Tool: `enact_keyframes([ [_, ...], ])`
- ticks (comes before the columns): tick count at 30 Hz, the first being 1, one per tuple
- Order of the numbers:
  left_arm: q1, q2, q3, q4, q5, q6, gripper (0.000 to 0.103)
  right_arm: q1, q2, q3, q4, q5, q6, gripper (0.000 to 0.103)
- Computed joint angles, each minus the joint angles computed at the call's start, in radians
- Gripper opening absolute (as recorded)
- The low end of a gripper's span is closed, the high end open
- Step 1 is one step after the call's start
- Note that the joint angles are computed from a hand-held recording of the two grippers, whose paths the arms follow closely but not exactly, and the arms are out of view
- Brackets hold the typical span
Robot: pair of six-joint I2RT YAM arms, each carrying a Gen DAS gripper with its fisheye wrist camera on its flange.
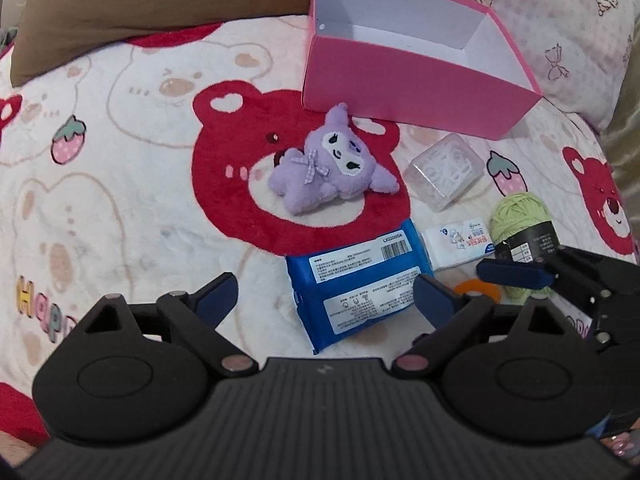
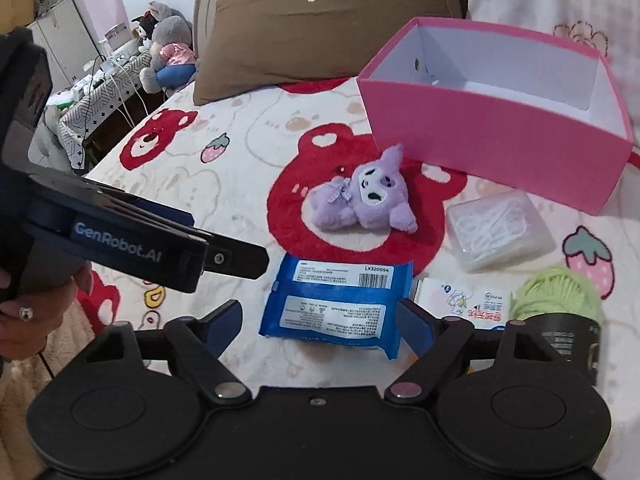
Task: Organize objects
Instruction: 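Move the left tool to the blue wet-wipe pack and close on it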
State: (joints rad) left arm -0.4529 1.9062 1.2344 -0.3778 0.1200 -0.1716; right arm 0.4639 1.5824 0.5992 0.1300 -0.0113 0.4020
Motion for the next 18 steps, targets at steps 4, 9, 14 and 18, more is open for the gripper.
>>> enact_keyframes([
  [4, 0.008, 0.048, -0.018, 0.05, 0.039, -0.011, 0.089, 0.005, 0.069, -0.003, 0.064, 0.016, 0.009, 0.083],
  [9, 0.032, 0.092, -0.032, 0.078, 0.109, -0.022, 0.071, 0.001, 0.148, 0.015, 0.097, 0.017, 0.022, 0.075],
  [14, 0.029, 0.074, -0.099, 0.167, 0.086, -0.025, 0.064, 0.015, 0.21, 0.012, 0.152, 0.054, 0.074, 0.071],
  [18, 0.027, 0.082, -0.155, 0.278, 0.078, -0.029, 0.056, 0.022, 0.24, 0.005, 0.177, 0.119, 0.153, 0.065],
])
